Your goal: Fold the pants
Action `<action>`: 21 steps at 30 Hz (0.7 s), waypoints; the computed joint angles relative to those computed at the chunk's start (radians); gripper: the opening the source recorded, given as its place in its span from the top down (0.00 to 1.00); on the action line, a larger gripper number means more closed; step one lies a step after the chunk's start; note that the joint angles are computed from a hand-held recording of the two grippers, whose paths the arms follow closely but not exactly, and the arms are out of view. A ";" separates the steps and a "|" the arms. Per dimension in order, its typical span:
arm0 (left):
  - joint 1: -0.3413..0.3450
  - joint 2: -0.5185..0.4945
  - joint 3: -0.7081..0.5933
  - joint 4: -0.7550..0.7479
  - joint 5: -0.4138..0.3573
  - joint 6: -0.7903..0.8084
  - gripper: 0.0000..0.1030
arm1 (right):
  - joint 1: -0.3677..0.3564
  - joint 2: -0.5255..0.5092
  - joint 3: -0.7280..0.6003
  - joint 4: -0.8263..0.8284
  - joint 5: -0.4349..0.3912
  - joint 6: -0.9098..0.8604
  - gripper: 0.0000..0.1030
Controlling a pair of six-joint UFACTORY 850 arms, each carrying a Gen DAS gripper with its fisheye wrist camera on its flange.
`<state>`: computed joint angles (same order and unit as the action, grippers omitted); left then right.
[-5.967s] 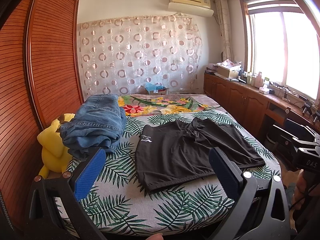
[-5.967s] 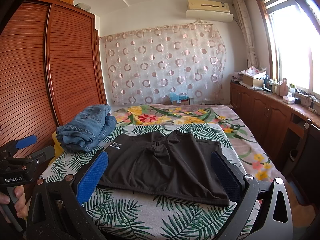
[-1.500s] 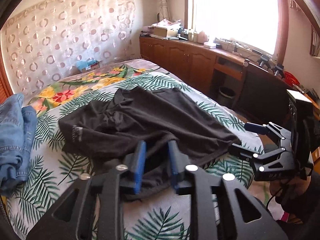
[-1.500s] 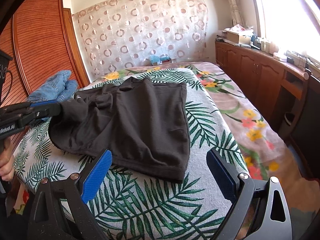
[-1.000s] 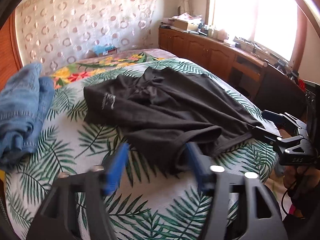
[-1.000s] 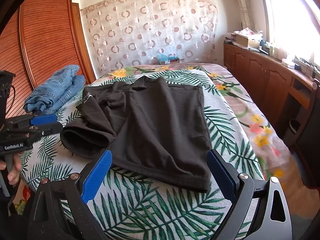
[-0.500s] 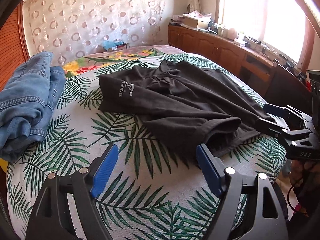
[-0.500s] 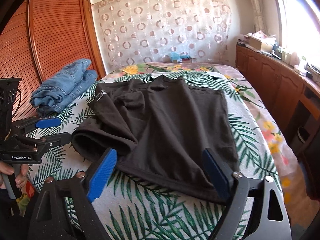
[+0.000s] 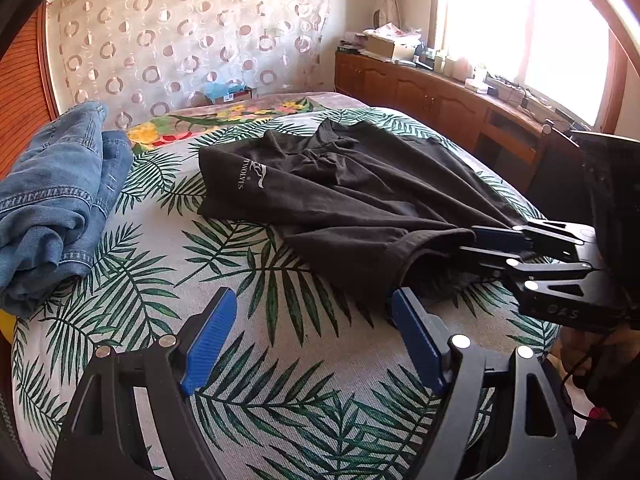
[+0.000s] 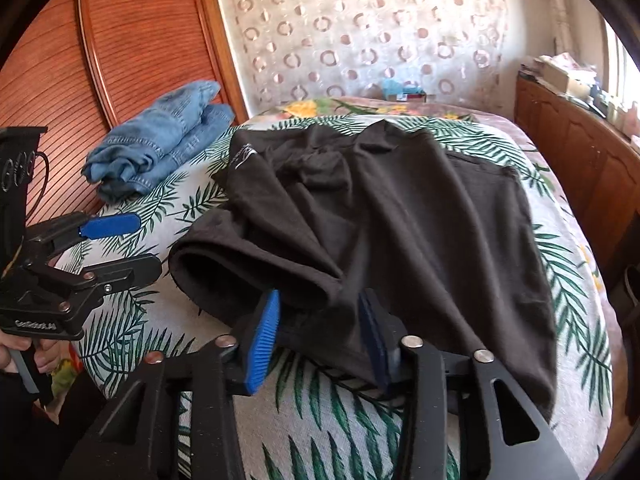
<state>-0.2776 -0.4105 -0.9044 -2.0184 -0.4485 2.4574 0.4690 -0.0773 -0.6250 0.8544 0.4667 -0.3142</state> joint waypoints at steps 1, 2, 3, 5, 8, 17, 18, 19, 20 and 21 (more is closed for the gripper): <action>-0.001 0.002 0.002 -0.004 0.001 0.003 0.22 | -0.003 0.004 0.003 -0.013 -0.002 0.010 0.69; 0.000 0.003 0.002 -0.004 0.001 0.004 0.22 | -0.005 0.008 0.004 -0.017 -0.003 0.012 0.71; 0.000 0.003 0.002 -0.004 0.000 0.004 0.22 | -0.009 0.011 0.004 -0.027 -0.004 0.019 0.77; 0.000 0.004 0.003 -0.004 0.000 0.004 0.22 | -0.010 0.018 0.008 -0.033 -0.002 0.023 0.85; -0.001 0.002 0.002 0.017 -0.006 -0.013 0.22 | -0.011 0.018 0.006 -0.053 0.000 0.036 0.93; -0.035 0.009 0.009 0.031 -0.007 -0.001 0.22 | 0.025 0.070 0.029 0.028 0.067 -0.020 0.96; -0.037 0.009 0.009 0.029 -0.006 0.005 0.22 | 0.031 0.083 0.036 0.049 0.077 -0.037 0.96; -0.040 0.009 0.010 0.027 -0.005 0.010 0.22 | 0.036 0.093 0.042 0.071 0.087 -0.054 0.96; -0.043 0.009 0.010 0.027 -0.004 0.011 0.22 | 0.042 0.105 0.050 0.091 0.097 -0.069 0.96; -0.043 0.008 0.011 0.028 -0.004 0.010 0.22 | 0.048 0.115 0.057 0.108 0.107 -0.078 0.96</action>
<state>-0.3208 -0.4021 -0.8938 -1.9903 -0.4525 2.4674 0.5167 0.0380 -0.5676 0.9623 0.5738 -0.3921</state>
